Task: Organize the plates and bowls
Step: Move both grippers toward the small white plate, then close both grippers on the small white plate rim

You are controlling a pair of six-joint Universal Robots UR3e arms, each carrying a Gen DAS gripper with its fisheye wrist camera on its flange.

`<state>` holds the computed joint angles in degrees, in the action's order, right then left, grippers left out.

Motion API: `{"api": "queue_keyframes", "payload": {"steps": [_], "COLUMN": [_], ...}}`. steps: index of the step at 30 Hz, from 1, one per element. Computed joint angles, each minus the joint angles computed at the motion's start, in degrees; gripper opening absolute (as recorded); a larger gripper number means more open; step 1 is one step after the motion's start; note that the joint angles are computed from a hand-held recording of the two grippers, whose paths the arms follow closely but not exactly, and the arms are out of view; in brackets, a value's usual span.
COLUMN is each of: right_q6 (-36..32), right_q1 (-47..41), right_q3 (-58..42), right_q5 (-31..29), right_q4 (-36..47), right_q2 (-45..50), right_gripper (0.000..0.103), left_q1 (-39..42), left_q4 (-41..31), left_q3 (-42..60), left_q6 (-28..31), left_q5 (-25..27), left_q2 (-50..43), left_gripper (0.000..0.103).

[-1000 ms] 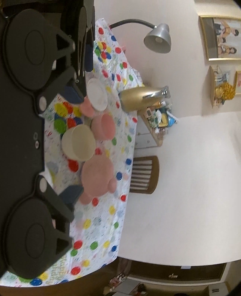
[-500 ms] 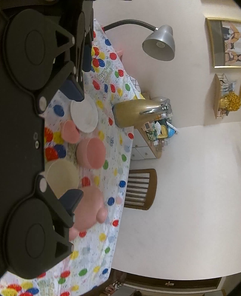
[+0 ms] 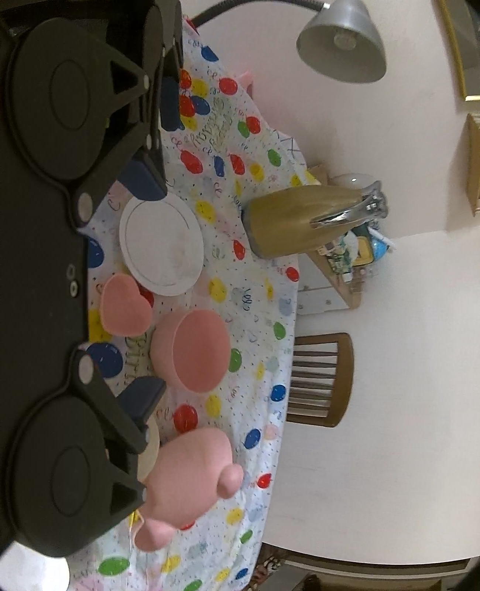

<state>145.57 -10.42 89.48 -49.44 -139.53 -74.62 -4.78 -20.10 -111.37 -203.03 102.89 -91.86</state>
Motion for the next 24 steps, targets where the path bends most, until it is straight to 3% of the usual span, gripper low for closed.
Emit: {"api": "queue_keyframes", "payload": {"steps": [6,13,19,21,24], "right_q6": [6.0,9.5,10.6,11.5,12.2], "right_q1": [7.1,13.4,16.0,16.2,16.3], "right_q3": [-9.5,-28.6,-44.7,-51.1,-58.5], "right_q5": [-6.2,-12.5,-16.2,-16.3,-16.4], "right_q4": [-0.2,10.2,18.2,22.6,26.8], "right_q2": [9.7,24.2,34.8,38.4,42.8], "right_gripper": [0.089,0.072,0.06,0.051,0.048], "left_q1": [8.8,15.1,19.0,20.1,21.2], "left_q4": [2.7,6.6,6.1,6.0,5.5], "left_q3": [-2.7,-2.1,-0.6,-0.5,0.1], "left_q6": [4.8,8.6,8.9,9.5,10.2], "left_q5": [-6.5,-11.6,-16.1,-18.0,-20.3], "left_q2": [-1.9,-8.2,-12.6,-13.2,-14.1], "left_gripper": [0.083,0.082,0.06,0.049,0.042]}}
